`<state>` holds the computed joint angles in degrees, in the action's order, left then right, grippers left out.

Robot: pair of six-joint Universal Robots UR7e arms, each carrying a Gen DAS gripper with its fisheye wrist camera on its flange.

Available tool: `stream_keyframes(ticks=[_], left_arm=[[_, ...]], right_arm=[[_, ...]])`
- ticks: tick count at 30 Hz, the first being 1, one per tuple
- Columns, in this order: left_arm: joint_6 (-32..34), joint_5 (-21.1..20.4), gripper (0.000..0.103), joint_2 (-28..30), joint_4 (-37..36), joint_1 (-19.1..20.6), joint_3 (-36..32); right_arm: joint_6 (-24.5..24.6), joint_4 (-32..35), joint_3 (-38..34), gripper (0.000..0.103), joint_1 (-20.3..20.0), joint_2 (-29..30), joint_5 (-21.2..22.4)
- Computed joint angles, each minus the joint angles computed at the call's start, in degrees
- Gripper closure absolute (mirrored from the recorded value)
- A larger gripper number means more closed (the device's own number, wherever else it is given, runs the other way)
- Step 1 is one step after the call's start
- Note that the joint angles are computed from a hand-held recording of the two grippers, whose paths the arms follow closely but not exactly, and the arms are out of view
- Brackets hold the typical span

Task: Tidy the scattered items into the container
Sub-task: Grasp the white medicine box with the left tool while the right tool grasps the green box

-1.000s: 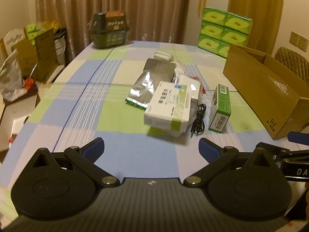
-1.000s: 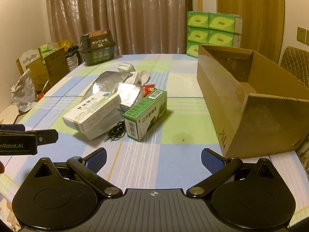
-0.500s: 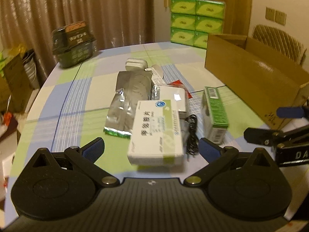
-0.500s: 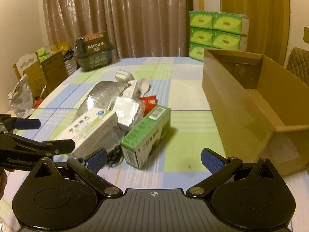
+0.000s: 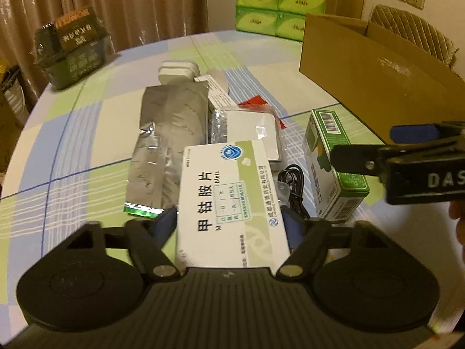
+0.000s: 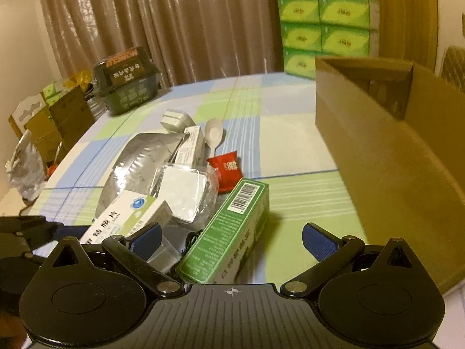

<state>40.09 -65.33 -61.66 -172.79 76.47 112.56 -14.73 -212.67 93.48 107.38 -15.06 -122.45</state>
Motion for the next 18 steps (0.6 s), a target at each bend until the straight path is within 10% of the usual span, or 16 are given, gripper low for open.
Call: stream_keyframes(ticks=[5, 11, 13, 18], left_arm=[[1.5, 2.0, 0.035, 0.5, 0.5, -0.8, -0.6], [1.4, 1.6, 0.035, 0.2, 0.8, -0.2, -0.8], [1.4, 1.4, 0.035, 0.1, 0.7, -0.1, -0.9], [1.6, 0.6, 0.035, -0.7, 0.8, -0.4, -0.3]], right_arm=[[1.3, 4.1, -2.0, 0.003, -0.3, 0.4, -0.7], [2.0, 7.6, -2.1, 0.039, -0.6, 0.1, -2.6], [-0.2, 7.1, -1.6, 0.068, -0.2, 0.0, -3.4], [-3.6, 5.5, 0.8, 0.076, 0.5, -1.0, -6.4]])
